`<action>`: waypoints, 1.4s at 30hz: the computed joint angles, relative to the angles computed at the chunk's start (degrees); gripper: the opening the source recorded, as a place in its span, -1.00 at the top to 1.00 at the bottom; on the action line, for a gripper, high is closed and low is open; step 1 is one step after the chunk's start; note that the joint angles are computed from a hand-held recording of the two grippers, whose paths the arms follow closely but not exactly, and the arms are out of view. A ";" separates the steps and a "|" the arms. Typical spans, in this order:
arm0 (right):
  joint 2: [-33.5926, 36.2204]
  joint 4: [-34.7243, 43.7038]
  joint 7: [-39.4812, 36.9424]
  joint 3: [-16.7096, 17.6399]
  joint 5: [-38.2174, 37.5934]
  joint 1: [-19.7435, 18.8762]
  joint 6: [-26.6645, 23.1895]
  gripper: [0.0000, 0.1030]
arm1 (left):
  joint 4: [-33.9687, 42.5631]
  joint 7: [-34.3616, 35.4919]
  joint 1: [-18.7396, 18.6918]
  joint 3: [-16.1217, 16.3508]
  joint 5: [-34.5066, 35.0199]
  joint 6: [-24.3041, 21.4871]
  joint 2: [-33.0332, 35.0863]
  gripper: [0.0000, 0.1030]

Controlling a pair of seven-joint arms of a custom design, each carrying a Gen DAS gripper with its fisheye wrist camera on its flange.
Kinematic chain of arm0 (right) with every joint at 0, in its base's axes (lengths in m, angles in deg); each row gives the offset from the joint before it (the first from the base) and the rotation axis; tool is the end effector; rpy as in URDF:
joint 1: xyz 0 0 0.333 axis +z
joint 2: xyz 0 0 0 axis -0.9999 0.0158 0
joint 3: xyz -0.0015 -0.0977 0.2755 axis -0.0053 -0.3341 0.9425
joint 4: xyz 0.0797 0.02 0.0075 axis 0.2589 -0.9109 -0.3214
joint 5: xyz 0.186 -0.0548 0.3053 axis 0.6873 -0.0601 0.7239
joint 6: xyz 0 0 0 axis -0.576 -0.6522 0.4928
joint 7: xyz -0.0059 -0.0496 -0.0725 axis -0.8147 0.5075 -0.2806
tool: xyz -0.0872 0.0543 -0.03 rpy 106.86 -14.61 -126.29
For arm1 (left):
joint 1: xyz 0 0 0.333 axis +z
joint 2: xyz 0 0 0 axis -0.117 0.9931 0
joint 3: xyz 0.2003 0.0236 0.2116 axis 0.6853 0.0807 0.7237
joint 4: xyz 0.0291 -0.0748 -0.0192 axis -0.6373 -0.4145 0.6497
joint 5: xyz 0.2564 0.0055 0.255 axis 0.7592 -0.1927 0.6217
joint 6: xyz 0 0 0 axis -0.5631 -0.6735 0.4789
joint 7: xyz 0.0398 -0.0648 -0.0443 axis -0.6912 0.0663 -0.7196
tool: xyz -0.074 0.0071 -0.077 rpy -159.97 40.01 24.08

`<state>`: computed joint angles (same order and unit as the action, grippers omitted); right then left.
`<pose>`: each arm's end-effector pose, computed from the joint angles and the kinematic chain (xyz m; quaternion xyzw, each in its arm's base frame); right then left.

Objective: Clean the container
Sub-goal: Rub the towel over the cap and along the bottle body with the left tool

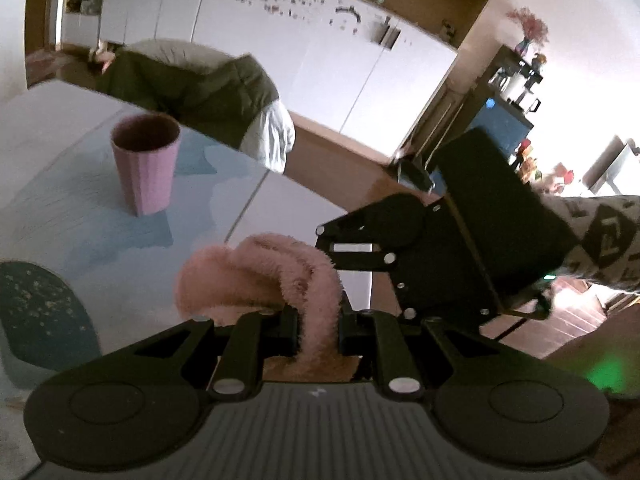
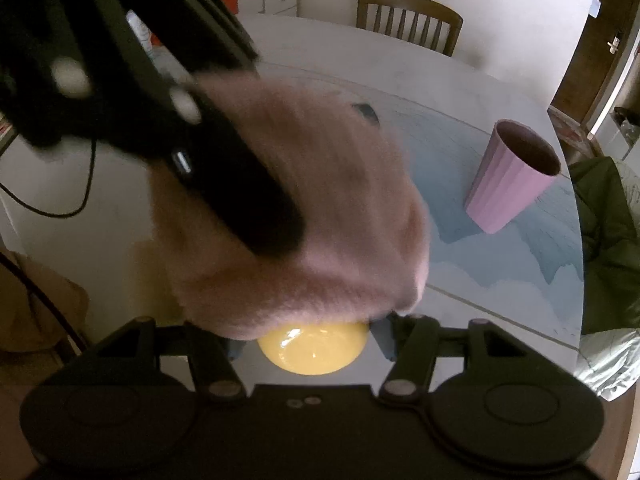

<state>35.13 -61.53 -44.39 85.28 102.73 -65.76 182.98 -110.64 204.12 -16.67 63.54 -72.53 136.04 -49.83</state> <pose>0.5191 0.3393 0.4074 -0.9488 0.1472 -0.0496 0.2751 0.4957 -0.1389 0.4509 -0.4961 0.7838 -0.3735 0.0075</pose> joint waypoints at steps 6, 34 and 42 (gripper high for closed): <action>-0.13 -0.68 -1.32 0.18 0.74 -0.20 0.51 -0.17 | 1.62 -4.79 1.01 -1.24 4.75 1.79 4.19 0.68; 1.71 1.45 -5.05 -0.12 0.75 -1.03 -2.30 -0.16 | -2.08 -17.03 3.62 -1.78 20.89 10.54 5.04 0.69; 2.19 1.75 -4.22 -0.59 -0.80 -0.98 -2.46 -0.16 | -4.79 -21.86 4.57 -0.99 28.97 10.72 4.60 0.69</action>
